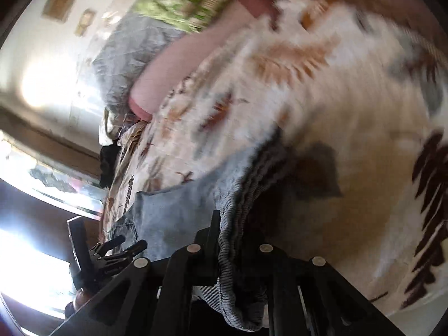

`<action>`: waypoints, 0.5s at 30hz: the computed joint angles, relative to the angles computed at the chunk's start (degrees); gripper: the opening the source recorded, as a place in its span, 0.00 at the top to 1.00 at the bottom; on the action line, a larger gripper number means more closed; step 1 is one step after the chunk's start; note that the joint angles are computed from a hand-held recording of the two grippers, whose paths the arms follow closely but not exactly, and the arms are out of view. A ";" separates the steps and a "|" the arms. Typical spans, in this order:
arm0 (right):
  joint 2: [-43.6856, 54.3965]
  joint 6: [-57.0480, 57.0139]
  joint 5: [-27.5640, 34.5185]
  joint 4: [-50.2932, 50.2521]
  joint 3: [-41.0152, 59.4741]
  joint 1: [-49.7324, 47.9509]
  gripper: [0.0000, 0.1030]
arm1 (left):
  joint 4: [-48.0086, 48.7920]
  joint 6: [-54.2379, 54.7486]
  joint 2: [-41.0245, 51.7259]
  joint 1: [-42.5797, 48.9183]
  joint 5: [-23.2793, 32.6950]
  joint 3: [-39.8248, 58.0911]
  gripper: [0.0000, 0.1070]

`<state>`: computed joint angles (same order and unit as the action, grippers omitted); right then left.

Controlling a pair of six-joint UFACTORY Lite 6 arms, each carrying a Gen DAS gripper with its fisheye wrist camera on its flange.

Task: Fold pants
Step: 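Carry the held hem over toward the jeans waistband with the right gripper, then lower the hem onto the waistband and open the right gripper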

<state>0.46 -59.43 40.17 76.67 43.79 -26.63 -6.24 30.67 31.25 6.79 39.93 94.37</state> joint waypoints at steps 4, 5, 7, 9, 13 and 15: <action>-4.20 14.00 -4.37 -8.71 5.44 10.72 0.89 | -6.78 6.29 0.63 8.34 2.98 4.92 0.04; -4.04 18.19 -5.97 -11.48 7.54 14.28 0.89 | -8.19 7.22 1.73 10.01 4.59 7.25 0.04; -1.52 27.70 -9.52 -17.07 13.18 22.96 0.89 | -11.86 9.43 3.08 13.82 7.62 11.17 0.04; 2.83 34.72 -11.80 -22.10 18.92 30.35 0.89 | -13.57 10.28 4.29 16.38 9.72 14.26 0.04; 16.64 46.34 -11.59 -29.98 32.32 41.13 0.62 | -14.37 10.57 8.92 20.01 12.84 21.77 0.04; 23.45 42.64 -8.80 -24.78 38.12 43.87 0.49 | -13.90 10.31 10.85 20.83 14.21 24.59 0.04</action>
